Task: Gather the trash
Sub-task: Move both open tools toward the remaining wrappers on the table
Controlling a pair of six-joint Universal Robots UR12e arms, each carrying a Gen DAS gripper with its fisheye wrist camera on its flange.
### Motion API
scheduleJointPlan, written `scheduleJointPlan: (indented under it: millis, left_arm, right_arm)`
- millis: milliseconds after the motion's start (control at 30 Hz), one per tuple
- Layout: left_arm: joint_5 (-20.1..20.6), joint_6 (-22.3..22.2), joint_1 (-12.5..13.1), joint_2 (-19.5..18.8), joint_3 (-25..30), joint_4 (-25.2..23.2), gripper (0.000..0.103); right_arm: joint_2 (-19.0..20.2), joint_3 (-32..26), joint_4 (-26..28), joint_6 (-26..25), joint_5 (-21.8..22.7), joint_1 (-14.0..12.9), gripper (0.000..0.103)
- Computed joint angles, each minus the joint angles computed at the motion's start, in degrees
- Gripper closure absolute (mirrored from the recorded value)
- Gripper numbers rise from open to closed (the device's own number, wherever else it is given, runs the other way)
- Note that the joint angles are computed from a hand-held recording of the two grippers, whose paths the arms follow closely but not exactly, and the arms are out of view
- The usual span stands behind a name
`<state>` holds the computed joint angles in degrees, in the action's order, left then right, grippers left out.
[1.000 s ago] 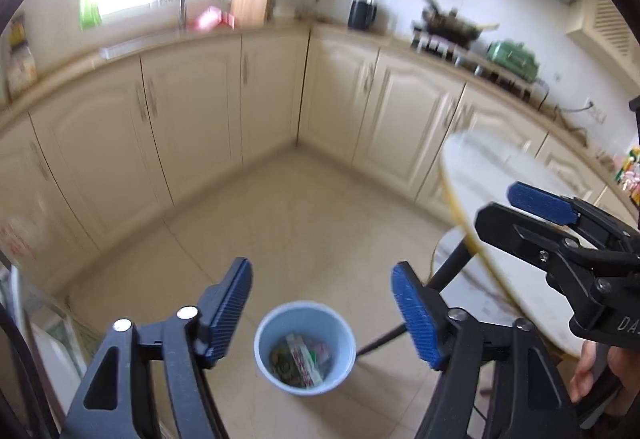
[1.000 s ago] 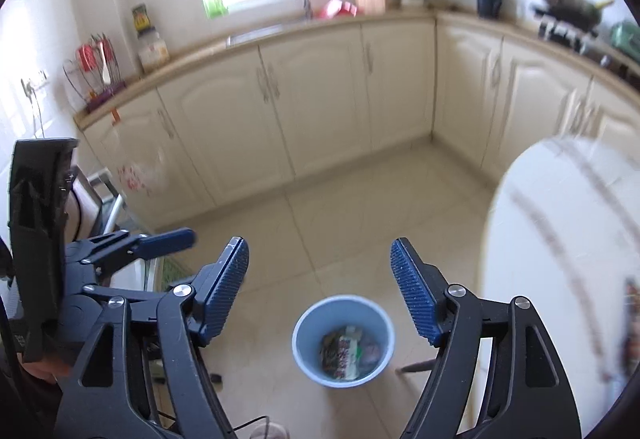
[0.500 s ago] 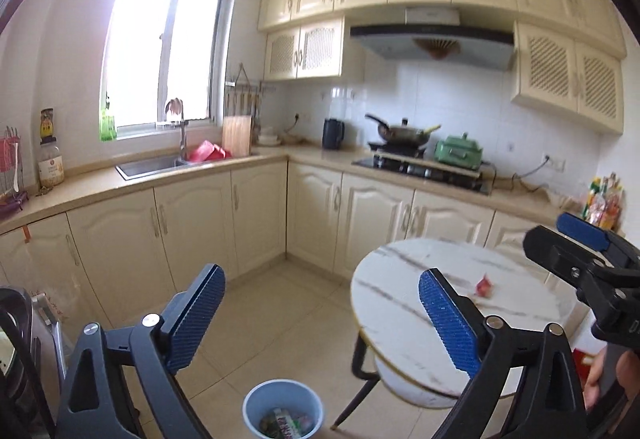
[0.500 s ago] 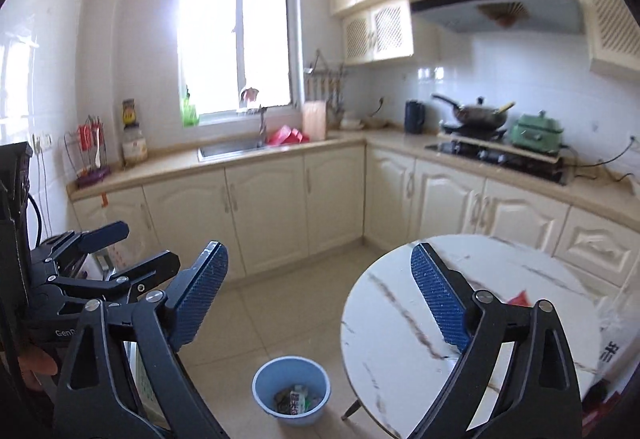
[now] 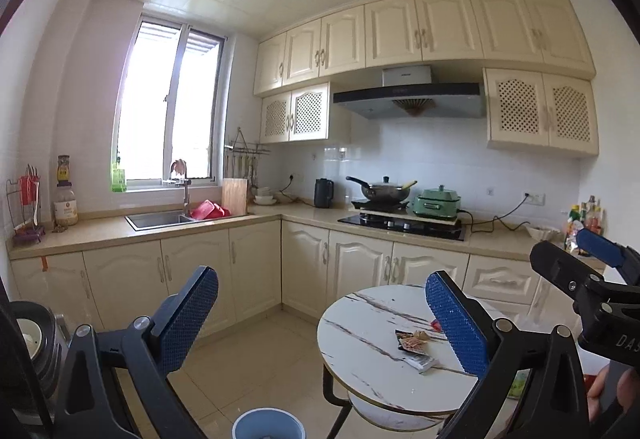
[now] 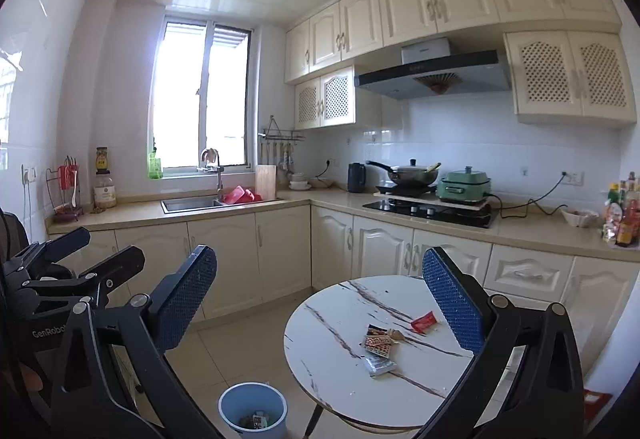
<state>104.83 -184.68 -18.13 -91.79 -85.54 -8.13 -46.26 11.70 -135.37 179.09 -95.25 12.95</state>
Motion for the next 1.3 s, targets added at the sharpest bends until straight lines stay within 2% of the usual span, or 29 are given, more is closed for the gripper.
scheduleJointPlan:
  millis: [67,200,533,733,1133,1300]
  left_arm:
    - [1.02,1.28,-0.96,0.27,-1.39,2.30,0.001]
    - [0.88,1.87,-1.34,-0.07,-2.19,3.77,0.001]
    - [0.36,1.83,-0.35,-2.20,0.84,1.26,0.001]
    - [-0.50,1.97,0.48,-4.40,5.55,-1.77,0.001]
    - [-2.31,2.28,1.60,-6.77,9.22,-4.37,0.001]
    - [-3.12,1.43,2.09,-9.72,13.09,-9.08,0.001]
  right_arm:
    - [-3.04,5.91,-3.77,-0.39,-0.11,0.00,0.000]
    - [-5.22,9.75,-6.02,-0.30,-0.92,0.07,0.000]
    - [-5.76,11.06,-6.21,0.44,-1.90,-0.07,0.000]
    - [-5.99,11.68,-5.88,0.71,-1.88,-0.25,0.000]
    - [-5.94,11.97,-4.91,1.69,-2.80,-0.99,0.000]
    - [-4.99,10.92,-2.08,3.53,-4.27,-2.04,0.000]
